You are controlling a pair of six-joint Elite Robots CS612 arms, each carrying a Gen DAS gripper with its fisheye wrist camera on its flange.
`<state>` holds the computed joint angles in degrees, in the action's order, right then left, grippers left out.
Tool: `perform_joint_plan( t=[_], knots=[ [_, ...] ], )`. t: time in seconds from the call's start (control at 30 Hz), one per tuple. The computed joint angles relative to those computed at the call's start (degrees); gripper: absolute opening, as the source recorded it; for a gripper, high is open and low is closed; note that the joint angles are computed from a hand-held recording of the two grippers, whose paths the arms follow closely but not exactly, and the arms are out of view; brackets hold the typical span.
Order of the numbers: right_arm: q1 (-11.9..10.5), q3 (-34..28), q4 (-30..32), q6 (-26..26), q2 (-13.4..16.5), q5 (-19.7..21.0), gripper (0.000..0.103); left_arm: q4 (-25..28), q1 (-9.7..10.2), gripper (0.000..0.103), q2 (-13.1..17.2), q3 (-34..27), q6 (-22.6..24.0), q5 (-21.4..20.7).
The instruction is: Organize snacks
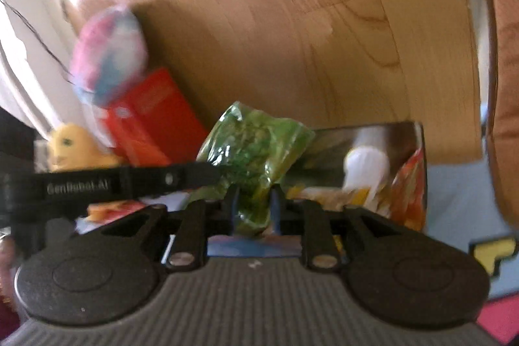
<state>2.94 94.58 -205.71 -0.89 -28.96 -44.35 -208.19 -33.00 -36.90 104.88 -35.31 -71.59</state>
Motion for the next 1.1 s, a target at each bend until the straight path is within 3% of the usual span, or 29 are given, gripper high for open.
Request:
perform_joint_plan(
  t=[0.07, 0.27, 0.43, 0.53, 0.63, 0.73, 0.9, 1.0, 1.1],
  knots=[
    [0.84, -0.69, -2.69, 0.24, 0.62, -5.93, 0.036, -1.18, -0.04, 0.036, 0.23, 0.45, 0.28, -0.26],
    [-0.66, 1.71, -10.72, 5.5, 1.22, -6.3, 0.038, -4.84, -1.52, 0.04, -1.4, 4.27, 0.6, 1.17],
    [-3.71, 6.82, -17.03, 10.23, 0.43, -0.07, 0.04, -9.13, -3.63, 0.042, -3.48, 10.87, -1.09, 2.48],
    [-5.07, 10.23, -18.02, 10.52, -0.13, 5.04, 0.051, -10.15, -4.93, 0.042, -3.79, 14.6, -4.28, 2.03],
    [-5.97, 14.72, -15.04, 4.72, -1.07, 10.22, 0.053, -12.08, -5.73, 0.042, -3.34, 18.5, -7.99, 0.1],
    [-5.07, 19.06, -11.24, -5.19, -2.46, 10.08, 0.053, -14.24, -6.3, 0.042, -2.62, 20.79, -10.47, -1.48],
    [-1.62, 23.29, -9.75, -20.87, -3.55, 4.19, 0.055, -14.61, -7.01, 0.042, -1.84, 21.24, -11.03, -2.35],
    [0.59, 23.71, -9.99, -25.59, -3.58, -1.44, 0.055, -12.35, -7.22, 0.042, -1.42, 20.89, -12.75, -2.21],
    [2.26, 23.21, -11.21, -27.3, -2.96, -5.53, 0.055, -14.73, -7.56, 0.038, -0.24, 20.78, -14.07, -2.81]
  ],
)
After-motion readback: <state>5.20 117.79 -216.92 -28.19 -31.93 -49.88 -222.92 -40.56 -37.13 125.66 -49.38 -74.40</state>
